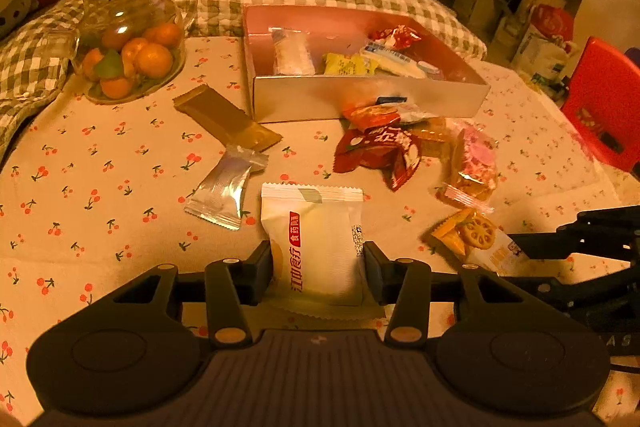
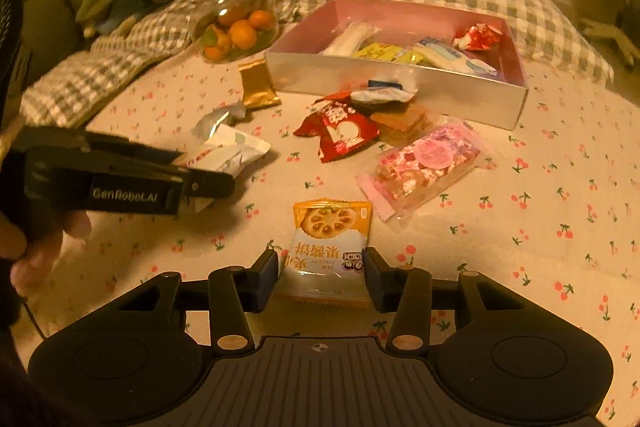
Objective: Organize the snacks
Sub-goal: 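Carry the white packet and lotus cracker bag over the pink box with both tools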
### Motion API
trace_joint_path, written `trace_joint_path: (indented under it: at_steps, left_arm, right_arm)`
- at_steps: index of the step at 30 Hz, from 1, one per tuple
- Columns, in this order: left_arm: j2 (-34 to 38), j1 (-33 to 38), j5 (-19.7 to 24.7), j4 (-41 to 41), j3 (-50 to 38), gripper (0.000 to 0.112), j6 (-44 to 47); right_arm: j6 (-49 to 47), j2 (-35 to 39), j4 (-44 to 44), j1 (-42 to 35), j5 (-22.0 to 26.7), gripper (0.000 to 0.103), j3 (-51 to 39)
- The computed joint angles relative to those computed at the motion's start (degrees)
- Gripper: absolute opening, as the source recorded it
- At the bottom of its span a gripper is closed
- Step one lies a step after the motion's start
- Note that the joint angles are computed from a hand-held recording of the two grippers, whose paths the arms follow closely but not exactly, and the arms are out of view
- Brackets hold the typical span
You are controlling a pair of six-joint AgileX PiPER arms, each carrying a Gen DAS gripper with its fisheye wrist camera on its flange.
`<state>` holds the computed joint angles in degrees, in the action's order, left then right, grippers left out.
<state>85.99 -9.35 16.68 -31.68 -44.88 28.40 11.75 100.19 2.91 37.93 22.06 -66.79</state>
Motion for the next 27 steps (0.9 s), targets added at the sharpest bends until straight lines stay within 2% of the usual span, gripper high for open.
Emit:
trace_joint_path:
  at_steps: [9,15,21,27]
  left_arm:
    - [-0.9,0.6,3.5,1.5,-1.5,0.044,-3.6]
    - [-1.7,0.4,6.5,6.3,-3.2,0.044,-9.8]
    - [-2.1,-0.1,9.0,9.8,-5.5,0.044,-15.4]
    - [-1.8,-0.2,10.4,9.7,-8.3,0.044,-17.3]
  right_arm:
    - [-3.3,-2.3,5.2,-1.9,1.2,0.045,-0.3]
    - [-2.6,-2.2,8.1,-3.8,6.0,0.045,-3.7]
    - [2.1,-2.4,5.4,-5.0,8.5,0.045,-6.8]
    - [4.5,-1.8,5.7,-7.5,10.0,0.045,-10.0]
